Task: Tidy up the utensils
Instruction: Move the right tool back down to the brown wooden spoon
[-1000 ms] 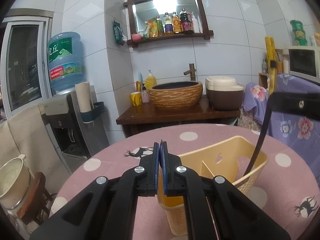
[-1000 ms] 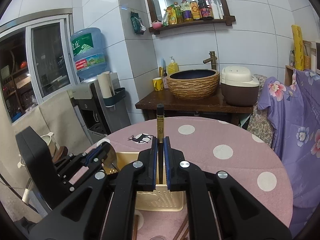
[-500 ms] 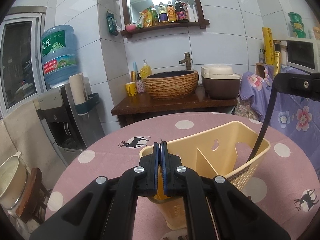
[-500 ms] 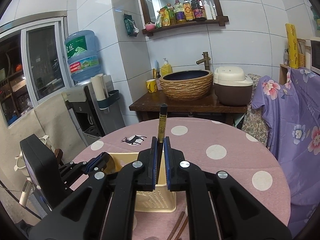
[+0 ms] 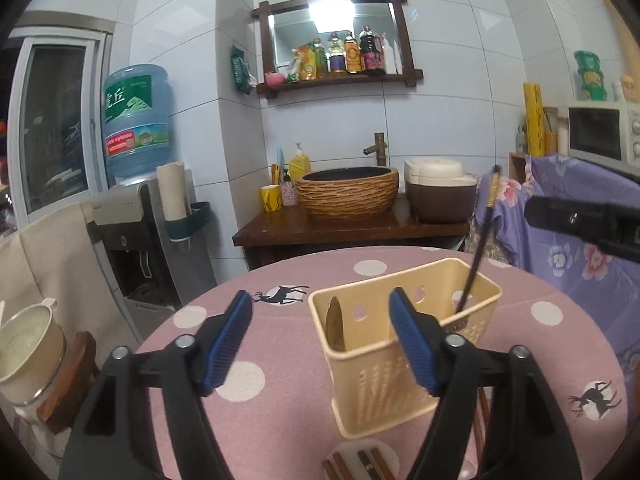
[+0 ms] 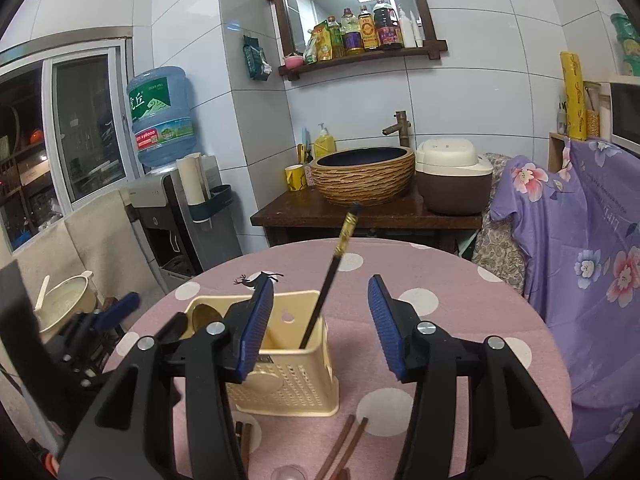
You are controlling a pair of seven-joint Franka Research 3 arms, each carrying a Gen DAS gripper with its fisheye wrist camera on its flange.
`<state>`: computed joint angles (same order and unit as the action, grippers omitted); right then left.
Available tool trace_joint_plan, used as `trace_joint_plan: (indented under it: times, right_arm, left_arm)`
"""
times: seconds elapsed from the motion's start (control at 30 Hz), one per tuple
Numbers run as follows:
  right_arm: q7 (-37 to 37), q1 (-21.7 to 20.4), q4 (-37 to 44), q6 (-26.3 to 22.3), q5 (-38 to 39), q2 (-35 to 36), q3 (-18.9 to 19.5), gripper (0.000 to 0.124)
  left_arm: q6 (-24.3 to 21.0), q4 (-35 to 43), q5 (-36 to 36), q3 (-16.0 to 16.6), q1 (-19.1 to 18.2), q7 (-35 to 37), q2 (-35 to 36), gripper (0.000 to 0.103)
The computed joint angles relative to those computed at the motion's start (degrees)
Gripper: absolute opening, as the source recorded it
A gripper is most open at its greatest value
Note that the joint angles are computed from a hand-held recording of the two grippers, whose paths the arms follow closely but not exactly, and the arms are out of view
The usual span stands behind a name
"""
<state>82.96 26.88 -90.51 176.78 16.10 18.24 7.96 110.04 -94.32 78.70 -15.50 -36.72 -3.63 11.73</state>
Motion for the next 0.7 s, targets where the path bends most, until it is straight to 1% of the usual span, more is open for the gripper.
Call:
trace_joint_plan:
  times: [0.03,0.07,0.1,0.13,0.17,0.27,0.33,0.43,0.47,0.53,0.57,0.6,0.63,0.7]
  right_arm:
    - [0.33,0.27,-1.33,0.54,-0.17,-0.78,-0.5,0.06]
    - [0.85,0.65,-2.95,0.98,-0.51,-1.72,-1.14,0.063]
    - [1.78,1.32,-4.64,1.21,-1.18,-2.7,-2.15,0.065]
    - [2.83,2.01,-6.18,1.23,-2.05,-3.57,-3.13,0.07]
    - [3.15,1.98,-7.55,1.2,-2.49,-4.31,-3.26,0.073]
    - [2.64,0.76,-11.71,0.3,-2.61,-6.43,-2.29,0.074]
    - [5.22,1.76,-14.29,-1.22,-5.08,-7.65,-3.93,0.074]
    - [7.77,1.43,-18.35,-2.26,-7.13,-9.18,-4.33,0.074]
    - [9.63,1.85,-19.49,-2.36,-8.98,-9.54,-5.04,0.074]
    - [13.55,2.56,-21.61,-2.89,-13.13,-10.17,-6.3,0.074]
    - [14.27,2.28,-22.52,-3.44,-14.15,-10.46,-6.14,0.074]
    - [14.72,1.87,-23.33,-3.75,-14.72,-10.71,-5.79,0.074]
    - [14.67,1.28,-24.01,-3.82,-14.68,-10.81,-5.23,0.074]
    - [13.09,-0.04,-25.38,-4.01,-13.05,-11.21,-3.64,0.074]
  left_arm:
    - [-0.37,-1.21,0.11,-0.26,-0.36,-1.14,-0.94,0.082]
    - [-0.74,-2.04,-0.06,-0.62,-0.56,-1.71,-1.58,0.085]
    - [-1.03,-2.79,-0.44,-1.02,-0.67,-2.1,-2.14,0.092]
    - [-1.07,-3.71,-1.07,-1.48,-0.73,-2.44,-2.77,0.095]
    - [-0.94,-4.64,-1.89,-1.95,-0.71,-2.68,-3.36,0.096]
    - [-0.62,-6.58,-5.8,-3.03,-0.26,-2.64,-4.3,0.098]
    - [-0.16,-8.36,-9.26,-3.58,0.13,-3.49,-5.19,0.098]
    - [1.91,-11.84,-13.38,-4.16,1.02,-6.7,-6.89,0.097]
    - [3.21,-13.08,-14.86,-4.31,1.46,-7.41,-7.41,0.096]
    - [4.34,-14.7,-17.33,-4.72,2.04,-8.29,-7.98,0.087]
    - [5.24,-15.39,-18.49,-4.87,2.31,-8.74,-8.15,0.084]
    - [6.3,-16.11,-19.31,-5.0,2.54,-9.24,-8.39,0.079]
    - [7.96,-16.9,-20.24,-5.05,2.86,-9.56,-8.63,0.074]
    - [10.09,-17.8,-21.36,-5.24,3.22,-9.85,-8.76,0.069]
